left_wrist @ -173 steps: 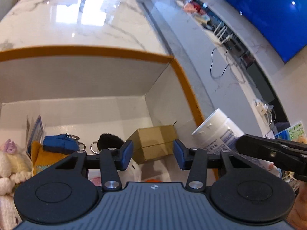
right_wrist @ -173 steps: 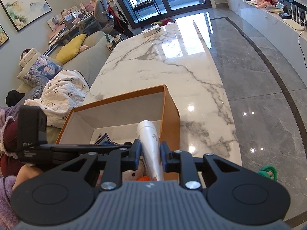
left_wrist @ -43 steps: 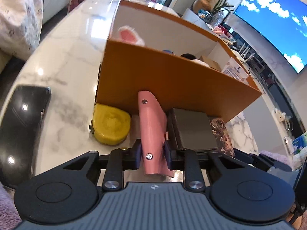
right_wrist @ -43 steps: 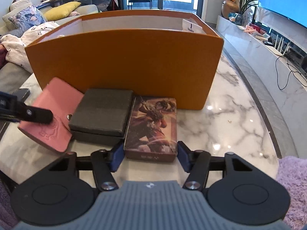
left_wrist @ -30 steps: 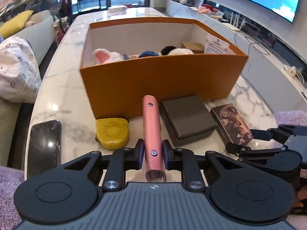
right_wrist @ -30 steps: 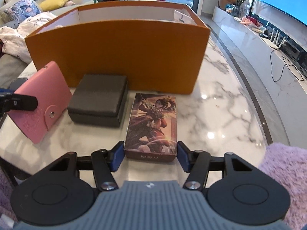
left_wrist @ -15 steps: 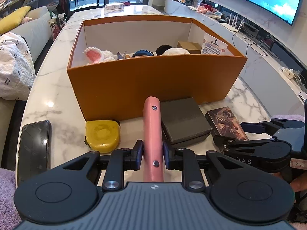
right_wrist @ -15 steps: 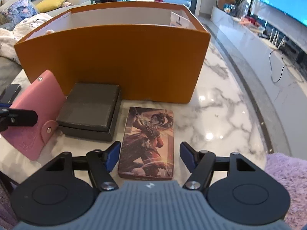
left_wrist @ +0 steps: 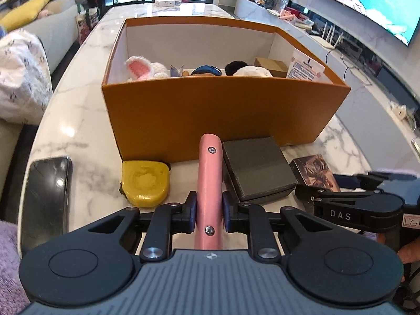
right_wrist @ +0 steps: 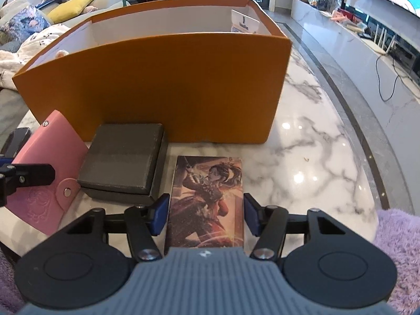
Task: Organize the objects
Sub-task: 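Lift and carry the pink wallet and card box with both tools over the orange box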
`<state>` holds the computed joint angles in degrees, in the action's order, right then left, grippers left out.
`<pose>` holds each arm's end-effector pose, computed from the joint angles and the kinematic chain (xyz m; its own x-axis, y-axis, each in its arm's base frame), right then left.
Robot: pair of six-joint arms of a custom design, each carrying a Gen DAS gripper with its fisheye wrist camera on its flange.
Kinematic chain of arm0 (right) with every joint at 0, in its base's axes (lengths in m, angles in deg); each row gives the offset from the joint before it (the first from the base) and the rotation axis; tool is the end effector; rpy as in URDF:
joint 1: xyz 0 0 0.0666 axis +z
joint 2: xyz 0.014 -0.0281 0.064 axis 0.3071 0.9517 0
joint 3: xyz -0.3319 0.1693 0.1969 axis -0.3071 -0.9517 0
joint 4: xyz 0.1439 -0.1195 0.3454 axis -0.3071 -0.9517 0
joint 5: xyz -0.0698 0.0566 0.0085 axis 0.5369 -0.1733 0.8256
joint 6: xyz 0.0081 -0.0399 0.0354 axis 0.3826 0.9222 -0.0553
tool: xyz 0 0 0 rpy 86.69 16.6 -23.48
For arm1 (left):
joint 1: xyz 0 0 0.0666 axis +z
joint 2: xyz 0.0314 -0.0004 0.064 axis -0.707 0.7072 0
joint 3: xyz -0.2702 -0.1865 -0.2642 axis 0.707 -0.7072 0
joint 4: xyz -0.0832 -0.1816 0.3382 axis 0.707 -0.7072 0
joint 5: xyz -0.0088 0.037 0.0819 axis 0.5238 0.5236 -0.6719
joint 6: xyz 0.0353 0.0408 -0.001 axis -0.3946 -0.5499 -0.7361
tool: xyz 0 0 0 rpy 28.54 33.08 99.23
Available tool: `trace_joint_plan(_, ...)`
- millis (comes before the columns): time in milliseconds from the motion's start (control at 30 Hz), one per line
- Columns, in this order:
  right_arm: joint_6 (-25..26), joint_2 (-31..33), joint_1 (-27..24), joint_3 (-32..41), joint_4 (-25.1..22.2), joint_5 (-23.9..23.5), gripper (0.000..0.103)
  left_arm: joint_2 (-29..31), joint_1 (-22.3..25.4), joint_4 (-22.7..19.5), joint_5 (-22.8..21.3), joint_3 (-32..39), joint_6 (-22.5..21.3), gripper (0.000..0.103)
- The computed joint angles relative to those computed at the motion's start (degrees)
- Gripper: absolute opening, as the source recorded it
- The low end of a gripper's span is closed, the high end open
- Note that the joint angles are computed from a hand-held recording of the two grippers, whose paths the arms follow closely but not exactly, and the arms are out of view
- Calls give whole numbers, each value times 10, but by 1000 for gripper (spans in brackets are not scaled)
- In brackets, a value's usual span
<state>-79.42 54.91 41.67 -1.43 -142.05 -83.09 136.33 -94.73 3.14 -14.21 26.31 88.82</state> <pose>0.3862 0.1690 0.5043 -0.7705 -0.2063 -0.6031 -0.2990 0.9526 0.0562 0.3386 -0.3814 0.5125 -0.8155 -0.0735 -0.5741 0.0216 0.9873 -0.1571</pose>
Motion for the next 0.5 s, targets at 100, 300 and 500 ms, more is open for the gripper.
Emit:
trace_joint_plan(100, -12, -8, -9, -2, -3, -20, 60, -16, 0, 17, 10, -13, 13, 21)
trace_joint_plan(300, -19, -32, -17, 7, -5, -39, 60, -48, -4, 51, 23, -16, 22, 20)
trace_joint_plan(500, -12, -47, -27, 44, -5, -57, 60, -59, -3, 80, 19, 13, 1, 20)
